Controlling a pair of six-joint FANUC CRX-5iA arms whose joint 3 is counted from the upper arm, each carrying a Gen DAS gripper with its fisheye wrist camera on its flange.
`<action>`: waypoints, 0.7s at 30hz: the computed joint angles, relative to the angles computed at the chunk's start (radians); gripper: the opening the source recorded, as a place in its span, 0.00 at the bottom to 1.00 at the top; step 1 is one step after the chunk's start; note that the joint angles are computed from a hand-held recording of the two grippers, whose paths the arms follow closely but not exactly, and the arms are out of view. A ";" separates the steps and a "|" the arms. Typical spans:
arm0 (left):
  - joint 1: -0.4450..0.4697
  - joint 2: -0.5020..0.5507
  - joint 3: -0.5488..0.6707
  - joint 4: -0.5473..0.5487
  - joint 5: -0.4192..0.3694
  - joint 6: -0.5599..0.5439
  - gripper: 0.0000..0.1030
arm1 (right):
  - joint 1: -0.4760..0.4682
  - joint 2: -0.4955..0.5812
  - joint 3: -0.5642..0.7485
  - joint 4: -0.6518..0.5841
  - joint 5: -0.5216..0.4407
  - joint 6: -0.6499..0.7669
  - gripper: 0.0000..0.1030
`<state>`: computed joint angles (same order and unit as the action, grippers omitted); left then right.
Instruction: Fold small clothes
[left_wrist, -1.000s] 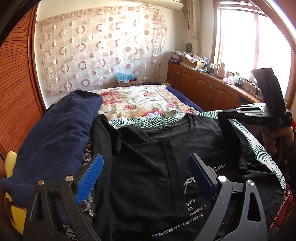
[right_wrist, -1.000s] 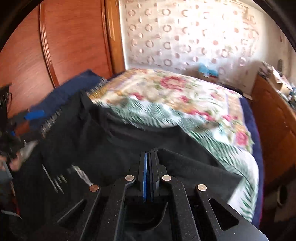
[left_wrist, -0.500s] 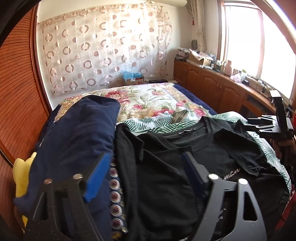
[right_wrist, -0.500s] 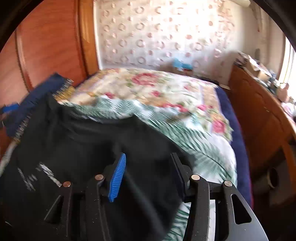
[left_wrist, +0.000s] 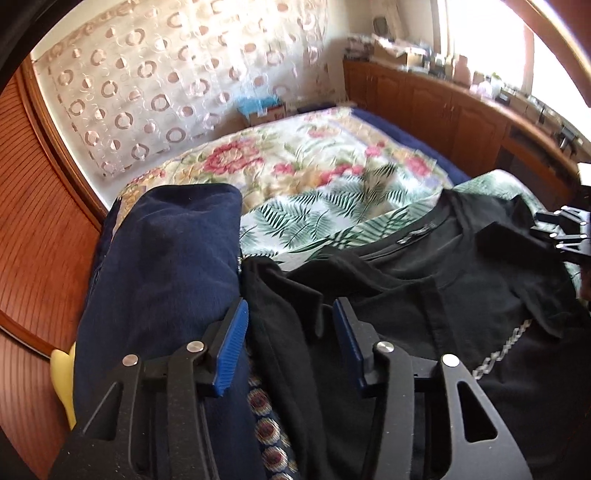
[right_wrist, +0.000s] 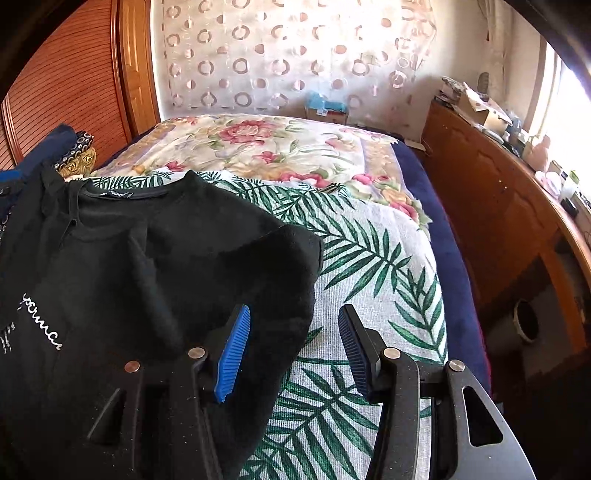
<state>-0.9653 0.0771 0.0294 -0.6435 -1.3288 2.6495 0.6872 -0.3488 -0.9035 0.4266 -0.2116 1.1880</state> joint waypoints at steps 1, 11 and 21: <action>0.013 0.006 0.004 0.013 -0.006 -0.021 0.46 | -0.002 0.004 0.003 -0.006 0.003 0.007 0.50; 0.050 0.043 0.033 0.042 -0.042 -0.082 0.45 | -0.036 0.041 0.083 -0.276 -0.028 0.272 0.50; 0.043 0.037 0.032 0.007 -0.056 -0.085 0.06 | -0.053 0.056 0.121 -0.379 -0.050 0.374 0.51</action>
<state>-0.9226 0.1139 0.0610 -0.6367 -1.3853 2.5647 0.6343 -0.2928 -0.7823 0.0477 -0.2615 1.5615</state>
